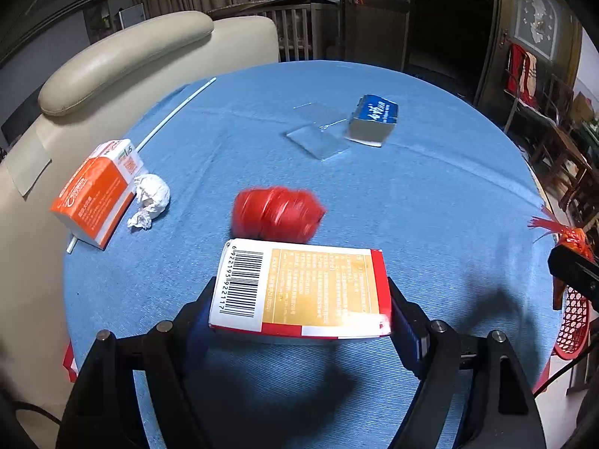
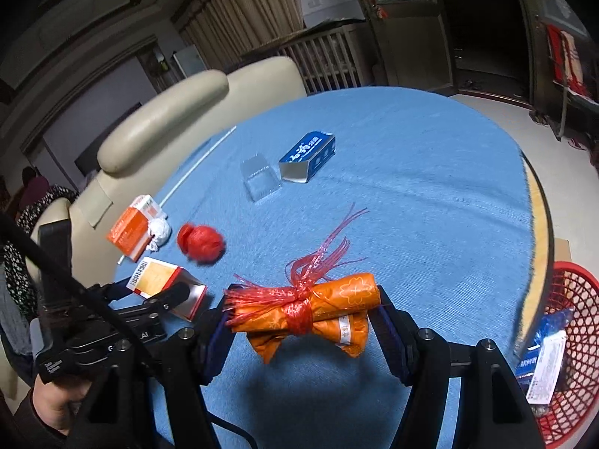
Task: Collect trash
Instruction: 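Lift the orange net bag and barcode box and carry them toward the basket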
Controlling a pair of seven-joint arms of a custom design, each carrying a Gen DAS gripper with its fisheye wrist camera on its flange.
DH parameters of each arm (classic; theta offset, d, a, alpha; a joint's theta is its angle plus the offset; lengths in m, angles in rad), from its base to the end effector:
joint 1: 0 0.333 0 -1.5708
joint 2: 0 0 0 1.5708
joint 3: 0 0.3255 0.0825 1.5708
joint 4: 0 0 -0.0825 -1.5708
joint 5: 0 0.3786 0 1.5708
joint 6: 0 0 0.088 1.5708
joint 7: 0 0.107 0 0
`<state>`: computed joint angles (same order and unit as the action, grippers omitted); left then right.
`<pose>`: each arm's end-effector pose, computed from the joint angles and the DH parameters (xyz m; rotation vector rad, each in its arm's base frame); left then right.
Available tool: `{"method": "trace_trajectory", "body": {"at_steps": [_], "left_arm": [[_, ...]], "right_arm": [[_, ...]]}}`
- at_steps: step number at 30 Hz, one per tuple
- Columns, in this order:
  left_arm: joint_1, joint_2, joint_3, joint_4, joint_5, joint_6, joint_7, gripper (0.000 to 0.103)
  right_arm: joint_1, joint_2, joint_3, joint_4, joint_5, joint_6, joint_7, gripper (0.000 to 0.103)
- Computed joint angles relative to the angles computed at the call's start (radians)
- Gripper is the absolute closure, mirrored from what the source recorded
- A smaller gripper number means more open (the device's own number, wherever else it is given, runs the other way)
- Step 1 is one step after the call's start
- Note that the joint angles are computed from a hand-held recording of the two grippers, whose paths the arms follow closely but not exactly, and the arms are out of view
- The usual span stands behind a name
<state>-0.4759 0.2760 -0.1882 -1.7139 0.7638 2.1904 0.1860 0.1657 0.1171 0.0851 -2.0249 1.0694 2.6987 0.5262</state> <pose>0.5408 -0.3770 0.4684 -2.0903 1.4745 -0.4504 0.5936 0.1200 0.4523 -1.9314 1.2465 -0.2229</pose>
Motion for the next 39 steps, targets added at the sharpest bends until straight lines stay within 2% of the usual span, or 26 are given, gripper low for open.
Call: {"method": "trace_trajectory", "body": {"at_steps": [4, 11, 28, 39], "left_arm": [[-0.011, 0.010, -0.003, 0.022, 0.002, -0.018, 0.009, 0.021], [-0.016, 0.013, -0.001, 0.024, -0.003, -0.021, 0.007, 0.021], [0.031, 0.004, 0.012, -0.058, -0.052, 0.071, -0.019, 0.021], [0.035, 0.006, 0.017, -0.064, -0.040, 0.093, -0.020, 0.021]], "right_arm": [[-0.011, -0.027, -0.009, -0.025, 0.056, -0.010, -0.038, 0.033], [-0.003, -0.043, -0.023, -0.040, 0.077, -0.015, -0.057, 0.033], [0.017, 0.015, 0.002, -0.011, -0.106, 0.018, 0.092, 0.033], [0.004, 0.043, 0.023, 0.003, -0.173, 0.023, 0.155, 0.033]]}}
